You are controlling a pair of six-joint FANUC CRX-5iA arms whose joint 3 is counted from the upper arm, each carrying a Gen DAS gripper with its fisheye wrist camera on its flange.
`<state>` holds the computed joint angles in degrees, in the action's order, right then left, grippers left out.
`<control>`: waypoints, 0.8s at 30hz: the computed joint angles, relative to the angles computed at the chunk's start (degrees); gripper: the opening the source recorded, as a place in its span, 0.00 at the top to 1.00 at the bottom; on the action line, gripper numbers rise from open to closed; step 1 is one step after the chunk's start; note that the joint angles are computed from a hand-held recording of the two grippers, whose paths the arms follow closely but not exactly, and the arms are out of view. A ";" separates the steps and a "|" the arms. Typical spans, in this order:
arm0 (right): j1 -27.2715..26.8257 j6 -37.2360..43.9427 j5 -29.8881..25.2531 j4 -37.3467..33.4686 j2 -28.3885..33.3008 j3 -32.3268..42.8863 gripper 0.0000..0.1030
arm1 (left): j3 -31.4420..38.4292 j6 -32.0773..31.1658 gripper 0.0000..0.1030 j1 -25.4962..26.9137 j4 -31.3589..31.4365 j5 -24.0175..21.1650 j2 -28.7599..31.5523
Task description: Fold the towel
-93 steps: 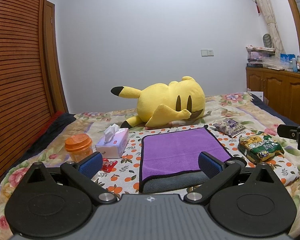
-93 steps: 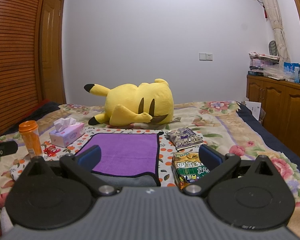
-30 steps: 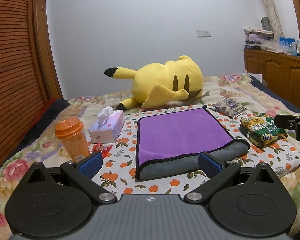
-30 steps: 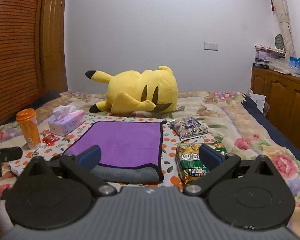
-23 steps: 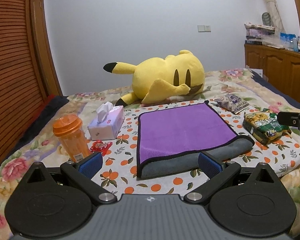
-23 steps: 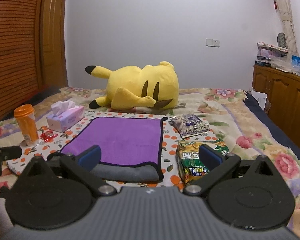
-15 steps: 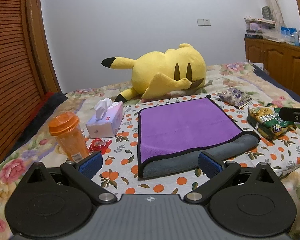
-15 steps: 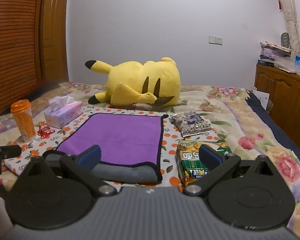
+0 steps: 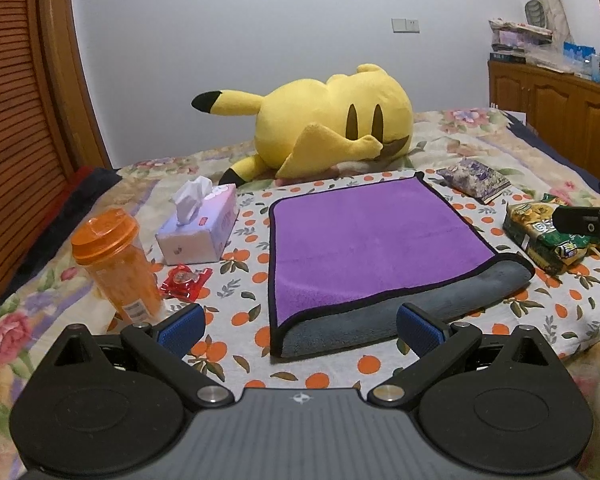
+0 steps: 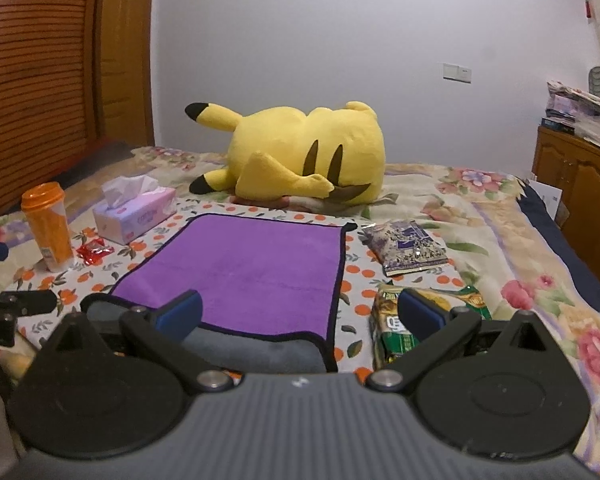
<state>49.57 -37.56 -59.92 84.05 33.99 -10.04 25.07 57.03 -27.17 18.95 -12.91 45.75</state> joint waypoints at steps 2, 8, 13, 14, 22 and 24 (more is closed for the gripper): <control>-0.61 0.39 0.89 -0.02 -0.02 0.11 0.00 | 1.11 -1.27 0.00 0.15 1.02 -1.17 0.86; -2.45 0.01 3.18 2.10 -0.13 -0.41 0.00 | 6.12 3.15 0.00 0.64 -3.58 -6.10 3.30; -3.47 0.47 4.44 3.11 -0.03 -0.41 0.00 | 8.69 3.50 0.00 1.02 -3.29 -8.56 4.73; -3.61 0.71 4.67 3.07 -0.02 -0.37 0.00 | 8.90 3.26 0.00 1.07 -2.97 -8.65 4.92; -4.99 0.57 7.06 4.43 -0.40 -0.88 0.00 | 13.52 3.69 0.06 1.75 -1.91 -12.25 7.64; -5.24 0.59 7.37 4.41 -0.41 -0.95 0.00 | 15.32 4.39 0.07 1.92 -2.05 -13.66 8.65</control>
<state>44.34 -36.98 -52.55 88.47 33.58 -10.99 40.39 61.42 -25.24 16.90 -26.57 54.41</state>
